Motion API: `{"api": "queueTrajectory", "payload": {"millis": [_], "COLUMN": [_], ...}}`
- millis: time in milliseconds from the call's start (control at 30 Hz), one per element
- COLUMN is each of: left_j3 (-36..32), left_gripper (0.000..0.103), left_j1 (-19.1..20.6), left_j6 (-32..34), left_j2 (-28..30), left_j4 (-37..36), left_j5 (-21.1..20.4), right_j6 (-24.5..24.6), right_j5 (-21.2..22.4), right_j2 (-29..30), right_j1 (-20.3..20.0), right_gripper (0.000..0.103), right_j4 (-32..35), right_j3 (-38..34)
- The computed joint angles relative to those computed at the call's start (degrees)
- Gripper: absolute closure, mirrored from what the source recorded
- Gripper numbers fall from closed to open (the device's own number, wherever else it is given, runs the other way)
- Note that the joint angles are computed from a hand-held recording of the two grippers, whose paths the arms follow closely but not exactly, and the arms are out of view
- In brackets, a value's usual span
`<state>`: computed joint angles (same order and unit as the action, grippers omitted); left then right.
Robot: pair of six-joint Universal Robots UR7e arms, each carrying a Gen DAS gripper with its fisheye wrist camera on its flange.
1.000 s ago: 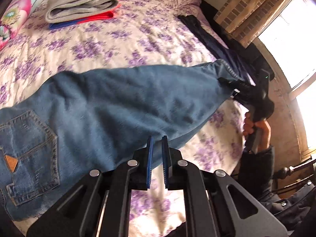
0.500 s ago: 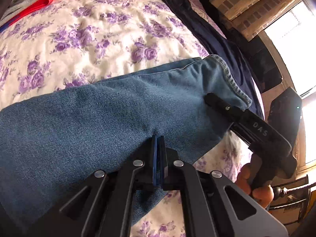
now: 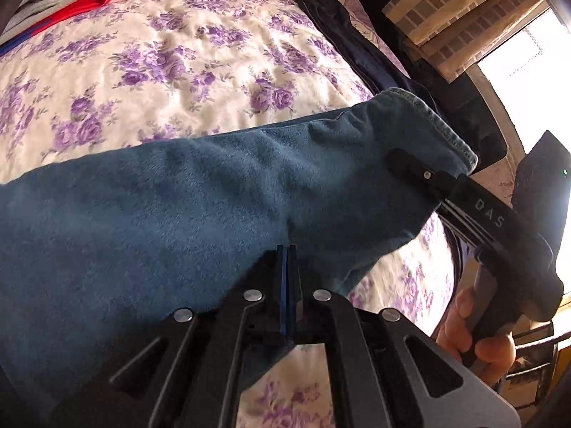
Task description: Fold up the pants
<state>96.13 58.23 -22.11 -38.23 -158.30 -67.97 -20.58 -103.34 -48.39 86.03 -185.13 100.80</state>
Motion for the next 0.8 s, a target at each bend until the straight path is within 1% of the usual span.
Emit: {"api": "queueTrajectory", "payload": {"millis": [67,100,167,200,300,333,400,433,500,600,700,767,800], "left_j3": [5.95,9.31,14.99,17.54,24.74,27.14,31.65,33.38,35.48,37.01,36.85,36.98,36.91], "left_gripper": [0.102,0.102,0.102,0.102,0.102,0.102,0.102,0.102,0.102,0.102,0.102,0.102,0.102], "left_j1": [-0.01,-0.18,-0.46,-0.13,1.92,1.86,0.63,0.52,1.16,1.45,3.5,4.55,5.16], "left_j6": [0.12,-0.03,-1.82,-2.8,-4.98,-6.0,-8.42,-9.64,-10.2,-11.87,-11.92,-12.08,-11.65], "left_j2": [-4.69,-7.34,-12.21,-14.69,-22.64,-25.05,-30.04,-32.59,-36.68,-39.96,-40.43,-40.3,-40.14], "left_j4": [-3.32,-4.97,-6.37,-6.88,-8.53,-9.76,-10.96,-11.1,-10.98,-8.77,-8.31,-8.2,-8.5], "left_j5": [-1.68,-1.05,2.14,2.92,2.25,4.54,12.37,14.58,15.32,18.77,17.35,16.96,16.12], "right_j6": [-2.92,-4.79,-9.0,-11.08,-17.38,-19.56,-23.37,-24.65,-26.75,-27.91,-29.63,-30.61,-30.97], "right_j5": [-0.6,-0.5,-0.39,-0.36,-0.41,-0.52,-1.47,-2.38,-4.31,-5.89,-6.64,-6.96,-7.02], "right_j2": [-0.32,-0.5,-0.52,-0.32,1.5,2.36,4.83,6.21,9.02,11.79,12.88,12.85,12.56], "right_j1": [1.85,2.9,5.44,6.86,11.42,12.85,15.47,16.6,18.31,19.71,20.38,20.53,20.53], "right_gripper": [0.083,0.083,0.083,0.083,0.083,0.083,0.085,0.086,0.086,0.086,0.086,0.086,0.086], "right_j4": [-1.78,-2.56,-4.31,-4.95,-6.05,-6.18,-6.41,-6.41,-5.83,-4.1,-2.97,-2.57,-2.22], "right_j3": [0.78,1.26,2.4,2.88,3.59,3.68,3.3,2.85,1.6,0.47,1.05,2.09,2.64]}}
